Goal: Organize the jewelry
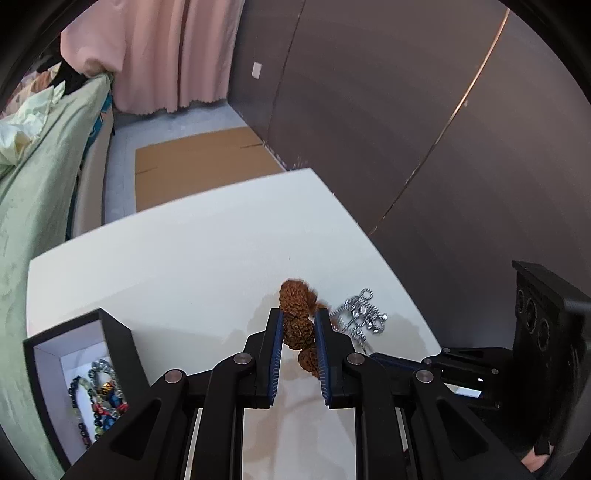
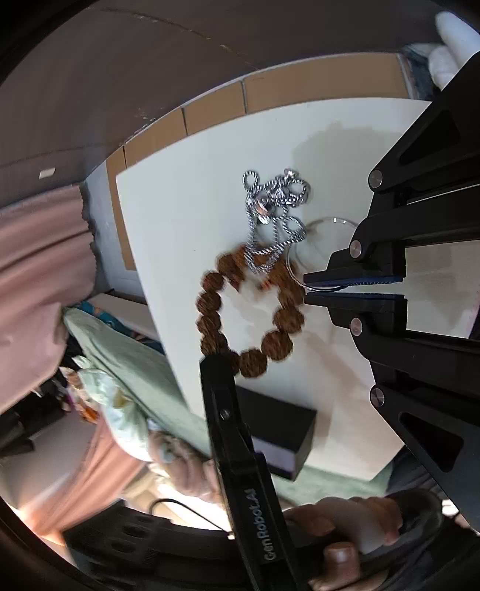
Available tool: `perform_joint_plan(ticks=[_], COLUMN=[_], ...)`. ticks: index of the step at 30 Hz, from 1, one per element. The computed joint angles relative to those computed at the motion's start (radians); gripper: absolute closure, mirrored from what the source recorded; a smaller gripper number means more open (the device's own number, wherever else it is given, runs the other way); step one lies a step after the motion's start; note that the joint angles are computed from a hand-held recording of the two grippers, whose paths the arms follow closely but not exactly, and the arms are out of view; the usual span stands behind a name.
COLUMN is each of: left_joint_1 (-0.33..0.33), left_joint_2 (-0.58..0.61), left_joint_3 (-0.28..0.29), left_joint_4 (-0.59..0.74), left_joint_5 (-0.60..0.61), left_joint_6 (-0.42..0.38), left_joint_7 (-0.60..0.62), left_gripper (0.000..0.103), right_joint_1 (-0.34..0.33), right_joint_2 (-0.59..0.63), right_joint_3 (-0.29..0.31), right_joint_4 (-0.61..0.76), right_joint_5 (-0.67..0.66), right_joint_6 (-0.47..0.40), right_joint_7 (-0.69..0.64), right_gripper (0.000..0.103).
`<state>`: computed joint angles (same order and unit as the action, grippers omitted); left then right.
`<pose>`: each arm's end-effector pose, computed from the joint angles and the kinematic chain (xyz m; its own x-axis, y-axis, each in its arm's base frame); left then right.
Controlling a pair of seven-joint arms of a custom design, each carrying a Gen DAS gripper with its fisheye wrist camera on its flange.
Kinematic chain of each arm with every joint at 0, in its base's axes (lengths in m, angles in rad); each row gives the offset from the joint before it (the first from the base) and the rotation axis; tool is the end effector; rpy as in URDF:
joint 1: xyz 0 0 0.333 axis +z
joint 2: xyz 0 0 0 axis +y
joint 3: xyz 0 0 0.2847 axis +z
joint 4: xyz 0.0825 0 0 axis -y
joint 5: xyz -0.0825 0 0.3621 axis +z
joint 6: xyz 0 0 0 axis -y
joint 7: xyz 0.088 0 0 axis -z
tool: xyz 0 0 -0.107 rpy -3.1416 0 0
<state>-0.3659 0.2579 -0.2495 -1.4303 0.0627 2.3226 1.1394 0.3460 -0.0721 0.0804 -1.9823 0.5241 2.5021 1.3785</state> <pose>0.5471 -0.3586 0.5972 -0.2499 -0.9351 0.2511 -0.8356 0.0773 -0.5438 0.5137 0.2308 0.5395 0.3731 -0.8505 -0.3706 -0.8320 -0.1300 -0.5393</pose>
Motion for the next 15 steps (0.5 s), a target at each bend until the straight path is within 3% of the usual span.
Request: perform_joint_plan(ticks=[6,8,15], left_joint_1=[0.003,0.008,0.022], left_joint_2=[-0.046,-0.067,-0.127], left_joint_3=[0.005,0.005,0.005], left_joint_4=[-0.02,-0.035,-0.073], left_joint_5=[0.021,0.021,0.054], left_joint_6=[0.02,0.03,0.049], left_joint_7=[-0.009,-0.013,-0.033], left_gripper=[0.086,0.103,0.103], right_joint_1=[0.003,0.008,0.028], right_joint_2=[-0.016,-0.023,-0.033], right_joint_3=[-0.005,-0.002,0.002], right_joint_4=[0.006,0.009,0.027], right_joint_5=[0.072,0.085,0.128], right_joint_6=[0.017,0.027,0.052], right_joint_7=[-0.003,-0.005,-0.022], right_gripper=[0.099,0.099,0.099])
